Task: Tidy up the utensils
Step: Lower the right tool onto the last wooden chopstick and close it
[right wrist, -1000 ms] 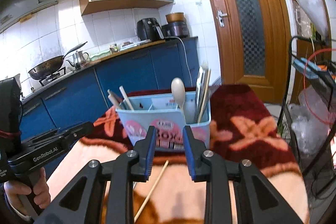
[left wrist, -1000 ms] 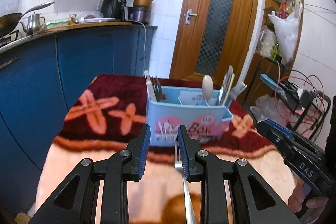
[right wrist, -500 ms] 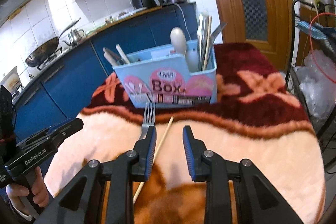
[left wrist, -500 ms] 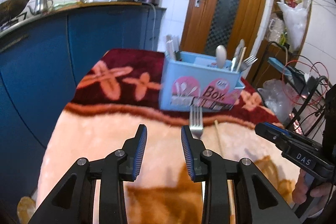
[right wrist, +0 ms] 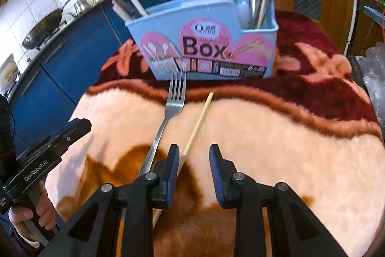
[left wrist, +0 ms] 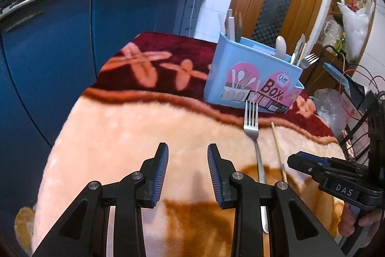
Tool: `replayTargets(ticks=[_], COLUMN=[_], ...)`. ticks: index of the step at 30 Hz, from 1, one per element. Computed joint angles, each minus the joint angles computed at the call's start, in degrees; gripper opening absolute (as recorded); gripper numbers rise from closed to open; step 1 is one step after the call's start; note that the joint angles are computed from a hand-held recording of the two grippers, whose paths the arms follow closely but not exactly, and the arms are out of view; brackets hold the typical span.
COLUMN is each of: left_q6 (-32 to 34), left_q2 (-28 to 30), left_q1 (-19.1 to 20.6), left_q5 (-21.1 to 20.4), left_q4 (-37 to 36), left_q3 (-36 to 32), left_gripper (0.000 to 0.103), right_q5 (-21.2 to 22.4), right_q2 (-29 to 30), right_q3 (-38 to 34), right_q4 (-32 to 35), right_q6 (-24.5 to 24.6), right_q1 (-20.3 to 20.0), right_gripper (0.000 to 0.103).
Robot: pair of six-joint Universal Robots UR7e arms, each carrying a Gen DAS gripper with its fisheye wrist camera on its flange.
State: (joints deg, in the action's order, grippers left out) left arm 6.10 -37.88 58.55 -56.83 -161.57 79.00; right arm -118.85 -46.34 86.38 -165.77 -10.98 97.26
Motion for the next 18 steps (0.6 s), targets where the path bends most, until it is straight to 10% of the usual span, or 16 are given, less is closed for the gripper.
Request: replayTargets(ticks=[18], left_q6=[-4.1], left_q2=[0.6], left_q1=[2.5], left_q5=[-2.2], left_q4=[1.3], left_q3=[-0.6], left_gripper=[0.034], right_q5=[-4.4], right_q2=[4.1], right_q3=[-11.1], right_q4=[19.5], right_q6=[3.9], right_q1=[0.8], right_gripper=[0.021])
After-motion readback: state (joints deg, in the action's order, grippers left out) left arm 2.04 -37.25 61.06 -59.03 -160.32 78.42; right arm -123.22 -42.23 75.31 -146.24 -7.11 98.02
